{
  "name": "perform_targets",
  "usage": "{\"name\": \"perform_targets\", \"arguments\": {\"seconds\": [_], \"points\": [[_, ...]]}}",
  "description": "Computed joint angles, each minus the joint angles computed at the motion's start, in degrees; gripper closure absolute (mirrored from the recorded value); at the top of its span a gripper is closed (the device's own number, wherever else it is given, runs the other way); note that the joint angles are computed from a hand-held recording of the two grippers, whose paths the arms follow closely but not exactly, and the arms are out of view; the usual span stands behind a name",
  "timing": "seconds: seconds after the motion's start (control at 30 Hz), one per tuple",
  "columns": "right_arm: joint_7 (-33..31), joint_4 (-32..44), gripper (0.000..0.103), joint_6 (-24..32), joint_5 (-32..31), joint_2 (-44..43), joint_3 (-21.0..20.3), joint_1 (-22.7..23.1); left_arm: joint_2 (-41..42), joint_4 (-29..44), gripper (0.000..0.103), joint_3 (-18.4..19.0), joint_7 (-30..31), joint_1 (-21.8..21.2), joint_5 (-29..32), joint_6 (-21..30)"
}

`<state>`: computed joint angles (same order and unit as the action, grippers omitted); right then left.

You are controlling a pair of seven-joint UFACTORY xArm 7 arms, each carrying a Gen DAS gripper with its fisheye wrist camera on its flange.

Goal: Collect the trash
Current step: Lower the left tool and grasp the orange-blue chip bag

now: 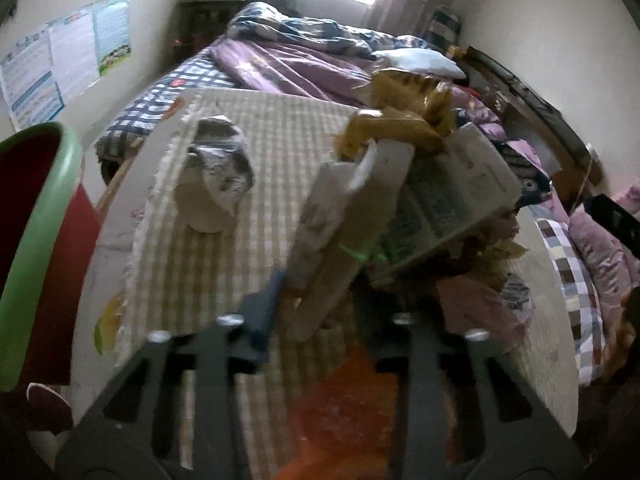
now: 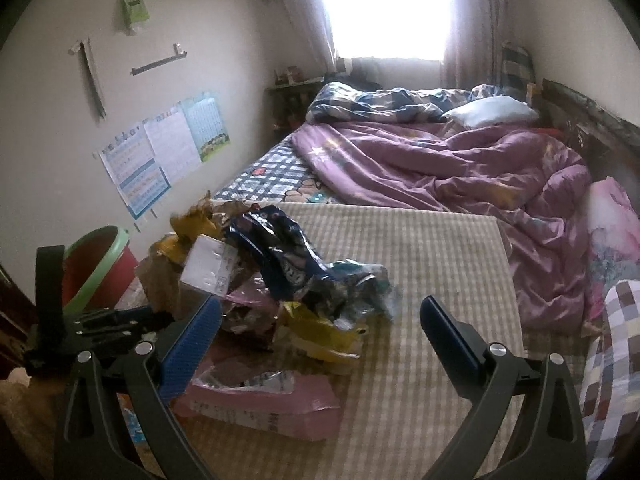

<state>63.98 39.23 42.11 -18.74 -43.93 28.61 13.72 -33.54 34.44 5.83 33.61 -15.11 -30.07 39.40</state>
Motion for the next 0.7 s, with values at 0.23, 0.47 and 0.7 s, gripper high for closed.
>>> {"name": "perform_targets", "arguments": {"seconds": [0.23,0.47,0.7], "points": [[-4.5,0.8,0.007,-3.2,2.1,4.7,-4.9,1.0,-2.8,-1.2,0.096,0.6,-2.5,2.5,0.7,1.0],[-3.9,1.3,0.007,-5.6,3.4,5.4,-4.6,0.4,-7.5,-4.9,0.043,-2.0,-9.3,6.8,5.6,-3.6],[-4.0,0.8,0.007,-4.5,4.5,3.7,-4.0,2.3,-18.6,-11.5,0.009,-2.8,-5.8,3.5,15.8,-14.4]]}}
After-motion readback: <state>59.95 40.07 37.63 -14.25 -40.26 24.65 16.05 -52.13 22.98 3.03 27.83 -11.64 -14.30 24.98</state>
